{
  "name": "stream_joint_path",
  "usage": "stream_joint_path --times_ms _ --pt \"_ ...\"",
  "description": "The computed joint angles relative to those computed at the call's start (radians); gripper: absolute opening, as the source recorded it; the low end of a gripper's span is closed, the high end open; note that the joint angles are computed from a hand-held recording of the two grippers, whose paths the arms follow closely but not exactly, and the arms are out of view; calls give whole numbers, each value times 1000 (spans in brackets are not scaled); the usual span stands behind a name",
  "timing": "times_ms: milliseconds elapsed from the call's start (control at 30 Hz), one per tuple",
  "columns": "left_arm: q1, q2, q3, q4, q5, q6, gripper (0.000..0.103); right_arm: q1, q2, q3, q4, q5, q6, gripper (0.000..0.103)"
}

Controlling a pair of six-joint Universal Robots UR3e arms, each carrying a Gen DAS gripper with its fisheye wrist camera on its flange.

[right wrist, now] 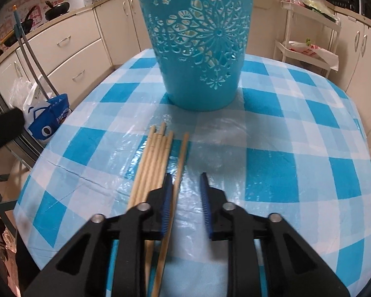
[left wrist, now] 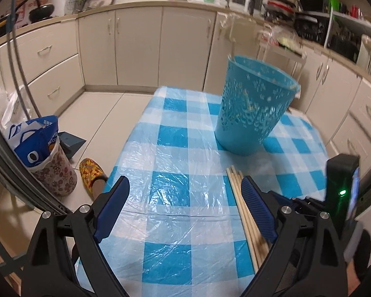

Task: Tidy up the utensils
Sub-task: 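Bring the open right gripper back toward the remaining sticks, then close the right gripper on a single wooden stick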

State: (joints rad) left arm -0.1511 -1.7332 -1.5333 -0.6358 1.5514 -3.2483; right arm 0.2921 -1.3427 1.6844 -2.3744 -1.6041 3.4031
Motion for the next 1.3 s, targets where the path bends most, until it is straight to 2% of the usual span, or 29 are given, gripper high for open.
stream_joint_path --times_ms 67,133,367,567,667,933,1100,1300 --pt "-27 -64 62 -35 19 24 87 -14 -18 15 8 -4 3 11" --pt "-57 -132 126 -65 53 51 87 -27 -43 40 9 -10 2 9" --pt "-118 -308 311 -161 125 82 87 -138 -211 212 -3 37 5 9" --pt "-152 -417 471 -258 197 80 87 -182 -254 267 -26 93 -5 9" --pt "-157 -438 507 -278 192 84 87 -207 -269 288 -36 129 -11 9" --pt "-191 -529 652 -373 253 87 84 -254 -299 331 -58 199 -11 10" --pt "-193 -532 663 -386 261 87 82 -271 -308 346 -65 223 -12 9" --pt "-198 -531 664 -382 249 104 74 -283 -315 357 -70 238 -14 10"
